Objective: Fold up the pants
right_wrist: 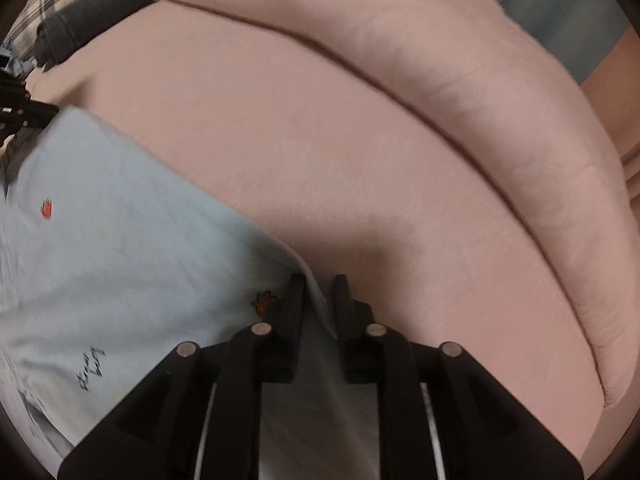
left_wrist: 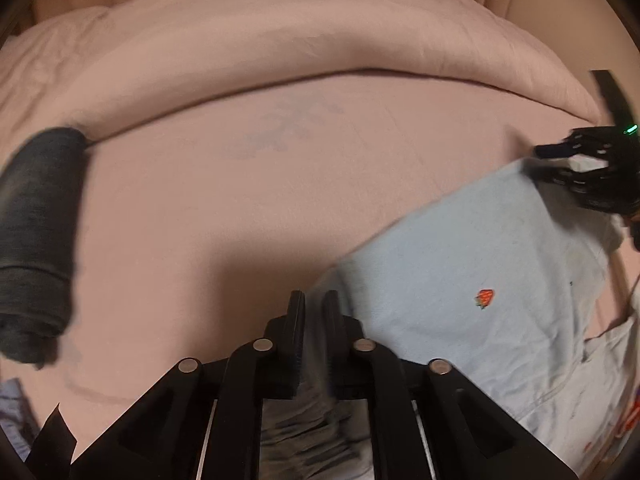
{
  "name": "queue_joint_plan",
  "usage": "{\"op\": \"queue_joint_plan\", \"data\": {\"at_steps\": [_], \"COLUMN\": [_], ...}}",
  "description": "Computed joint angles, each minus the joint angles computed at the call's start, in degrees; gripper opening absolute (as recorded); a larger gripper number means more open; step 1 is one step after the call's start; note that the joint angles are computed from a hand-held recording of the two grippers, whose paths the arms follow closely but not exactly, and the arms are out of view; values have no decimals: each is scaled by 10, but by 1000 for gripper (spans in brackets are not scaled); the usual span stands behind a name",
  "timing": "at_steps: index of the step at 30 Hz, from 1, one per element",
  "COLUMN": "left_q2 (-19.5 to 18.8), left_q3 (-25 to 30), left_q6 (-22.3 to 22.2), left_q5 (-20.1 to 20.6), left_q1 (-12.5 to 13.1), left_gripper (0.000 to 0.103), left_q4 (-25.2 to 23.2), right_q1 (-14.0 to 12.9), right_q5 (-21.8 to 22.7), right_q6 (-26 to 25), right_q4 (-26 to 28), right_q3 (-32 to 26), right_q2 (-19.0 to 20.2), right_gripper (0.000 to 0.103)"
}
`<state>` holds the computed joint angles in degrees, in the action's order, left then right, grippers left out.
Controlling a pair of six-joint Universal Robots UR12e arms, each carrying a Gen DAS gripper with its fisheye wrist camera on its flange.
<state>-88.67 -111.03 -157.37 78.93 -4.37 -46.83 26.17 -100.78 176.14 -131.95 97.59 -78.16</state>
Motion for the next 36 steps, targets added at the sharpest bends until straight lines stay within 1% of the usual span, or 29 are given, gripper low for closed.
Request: {"op": "queue_joint_plan", "data": {"at_steps": [1,2,3,4,5,7,8,9,10,11,12,13,14,15,16,17,18,19,20,21,22,25,27,29,31,32,34,35,36], "left_q2": [6,6,11,13,15,5,3,1,-3,-6,-9,-11,-10,-10,-9,-9,-12,-18,-27,-34,-40,-53,-61,-66,-73,-73,-74,-76,-77], "left_q3": [-7,-6,-11,-12,-17,-18,-19,-19,-15,-10,-4,-2,-1,1,4,7,16,25,36,41,48,67,73,75,77,78,78,81,84], "left_q6": [0,4,6,14,21,27,28,28,25,21,21,21,27,34,46,56,71,81,88,89,84,69,87,96,79,73,80,91,101], "left_q5": [15,12,4,-6,-6,26,33,36,39,41,50,65,74,70,58,45,25,17,28,37,38,4,10,22,28,25,17,11,17], "left_q1": [-2,4,7,13,14,2,-1,-5,-8,-8,-9,-11,-12,-11,-8,-4,0,1,-4,-7,-8,4,1,-4,-9,-8,-8,-10,-16], "left_gripper": [7,7,7,9,11,12,12,12,13,16,25,36,38,38,38,38,40,44,44,48,51,51,51,52,54,54,54,54,54], "left_q4": [17,20,25,23,24,22,27,32,30,22,19,22,25,22,13,1,-30,-59,-84,-88,-95,-125,-138,-129,-106,-104,-95,-103,-117], "right_q1": [-6,-16,-24,-29,-33,-55,-60,-60,-56,-58,-62,-73,-74,-72,-73,-69,-65,-66,-62,-56,-50,-39,-31,-27,-24,-22,-26,-29,-28], "right_q5": [22,56,67,53,32,46,33,-5,-60,-92,-100,-106,-136,-165,-171,-152,-109,-61,-9,26,46,55,54,45,47,54,59,58,55], "right_q6": [9,13,17,27,44,76,83,84,87,83,100,140,168,186,182,161,124,91,56,32,17,0,-12,-30,-31,-24,-11,-15,-19], "right_q4": [4,-7,-25,-40,-45,-42,-18,31,80,106,107,104,123,146,146,123,77,41,5,-14,-18,15,41,63,67,66,73,75,77], "right_q3": [1,11,24,36,48,82,93,100,103,110,117,125,120,113,111,111,115,118,117,109,96,51,24,3,-2,-6,-9,-10,-14], "right_q2": [-8,-23,-37,-51,-64,-98,-111,-118,-117,-118,-127,-139,-138,-135,-134,-136,-140,-142,-138,-127,-112,-62,-35,-13,-5,-1,1,1,2], "right_gripper": [42,52,54,54,54,52,52,51,52,62,65,63,56,52,51,51,51,51,55,59,60,60,60,58,58,58,58,58,58]}}
